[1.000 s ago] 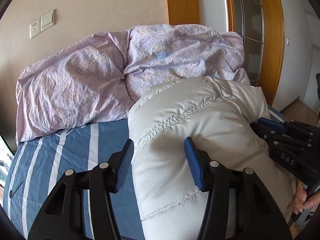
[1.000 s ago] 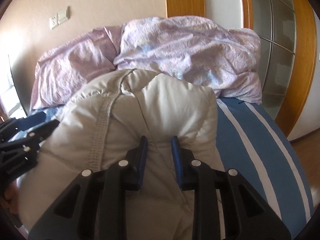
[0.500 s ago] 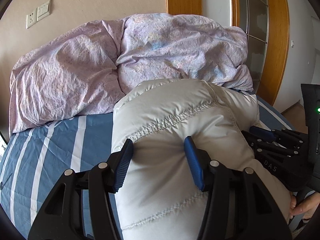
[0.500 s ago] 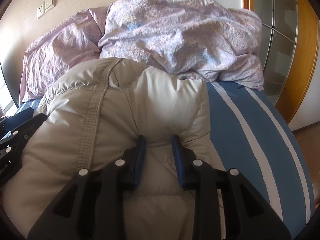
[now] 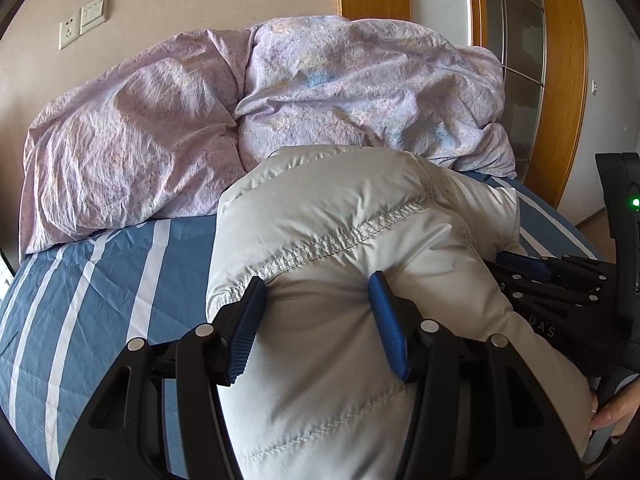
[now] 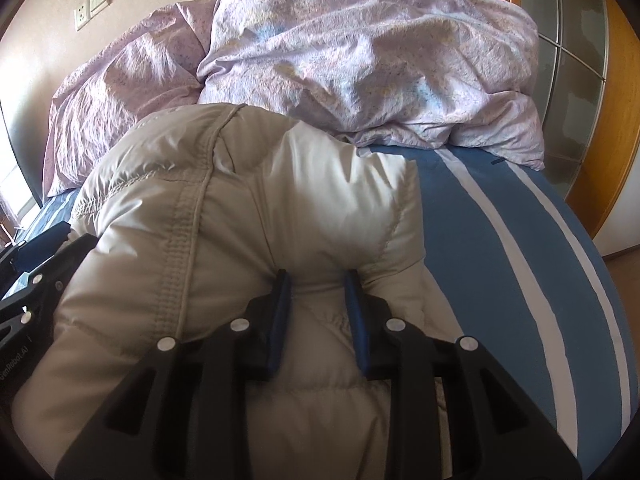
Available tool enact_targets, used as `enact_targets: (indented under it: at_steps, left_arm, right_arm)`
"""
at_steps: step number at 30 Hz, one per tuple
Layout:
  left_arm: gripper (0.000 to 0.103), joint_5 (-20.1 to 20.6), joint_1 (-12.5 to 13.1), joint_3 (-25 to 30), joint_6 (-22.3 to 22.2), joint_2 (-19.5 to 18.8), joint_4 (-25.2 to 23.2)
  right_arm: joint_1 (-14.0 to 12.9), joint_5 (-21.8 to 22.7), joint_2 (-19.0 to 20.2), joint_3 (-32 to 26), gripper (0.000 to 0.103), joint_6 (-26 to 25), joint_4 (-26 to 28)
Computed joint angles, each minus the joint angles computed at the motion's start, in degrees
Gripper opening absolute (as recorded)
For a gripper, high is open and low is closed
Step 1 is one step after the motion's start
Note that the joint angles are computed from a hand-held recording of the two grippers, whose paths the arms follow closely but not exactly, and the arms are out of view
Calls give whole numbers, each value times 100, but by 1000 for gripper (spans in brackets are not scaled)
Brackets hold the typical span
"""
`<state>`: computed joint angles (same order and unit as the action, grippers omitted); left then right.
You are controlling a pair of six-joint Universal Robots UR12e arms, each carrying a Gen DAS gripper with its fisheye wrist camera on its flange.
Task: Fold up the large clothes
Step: 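Press the folded jacket down with both grippers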
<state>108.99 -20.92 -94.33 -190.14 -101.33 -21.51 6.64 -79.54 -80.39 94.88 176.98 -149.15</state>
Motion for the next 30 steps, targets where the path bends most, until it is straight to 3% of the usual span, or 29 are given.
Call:
enact_targets:
  at_steps: [30]
  left_arm:
    - [55, 150, -43, -179, -226, -71, 557]
  right_arm:
    - [-35, 221, 73, 120, 29, 34, -393]
